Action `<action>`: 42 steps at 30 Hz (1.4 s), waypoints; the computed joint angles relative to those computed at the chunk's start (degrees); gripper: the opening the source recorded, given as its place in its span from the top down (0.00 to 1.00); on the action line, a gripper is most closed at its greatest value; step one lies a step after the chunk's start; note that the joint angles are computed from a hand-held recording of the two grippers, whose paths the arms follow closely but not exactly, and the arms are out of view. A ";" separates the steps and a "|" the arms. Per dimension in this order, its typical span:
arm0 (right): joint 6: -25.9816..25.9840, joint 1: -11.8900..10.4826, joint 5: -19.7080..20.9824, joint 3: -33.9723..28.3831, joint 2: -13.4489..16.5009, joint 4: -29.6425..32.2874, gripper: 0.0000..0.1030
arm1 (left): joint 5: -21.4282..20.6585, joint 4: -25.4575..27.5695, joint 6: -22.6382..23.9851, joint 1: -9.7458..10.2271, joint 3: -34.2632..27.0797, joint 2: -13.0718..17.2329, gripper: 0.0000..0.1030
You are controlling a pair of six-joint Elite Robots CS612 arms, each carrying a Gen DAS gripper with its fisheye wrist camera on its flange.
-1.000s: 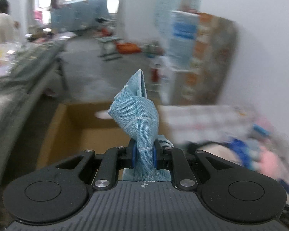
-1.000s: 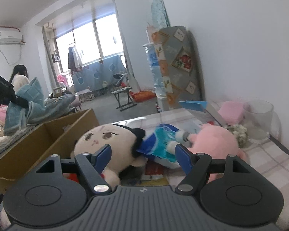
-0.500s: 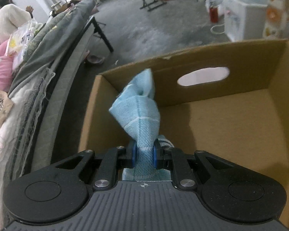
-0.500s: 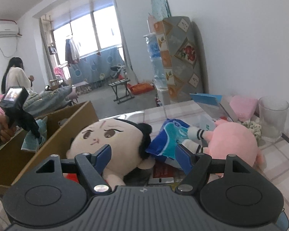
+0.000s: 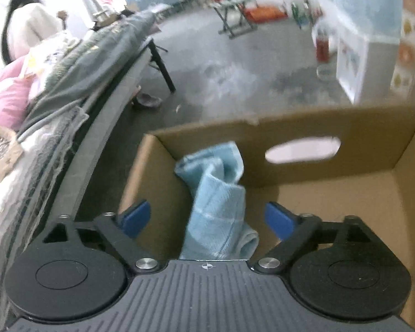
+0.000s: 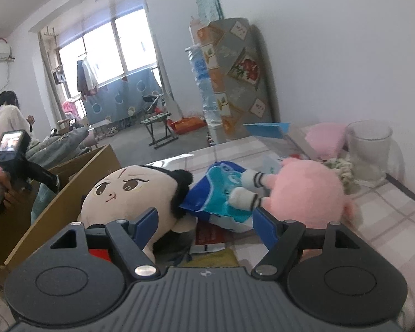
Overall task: Organize soft objects
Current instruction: 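Lower the left tool onto the gold snack packet and grasp it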
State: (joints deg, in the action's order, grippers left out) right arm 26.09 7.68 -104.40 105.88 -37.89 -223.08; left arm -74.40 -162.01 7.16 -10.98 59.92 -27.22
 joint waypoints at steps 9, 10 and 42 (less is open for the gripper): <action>0.63 -0.96 2.28 4.81 -1.58 -1.97 0.37 | -20.87 -8.42 -3.05 1.06 19.75 -14.13 0.03; 0.14 -1.19 3.34 5.19 -1.75 -1.55 0.37 | -24.88 -7.89 -1.75 1.03 22.38 -15.90 0.03; -7.34 0.06 6.77 8.25 -3.64 8.54 0.43 | -44.96 9.59 5.72 -8.76 31.80 -16.84 0.38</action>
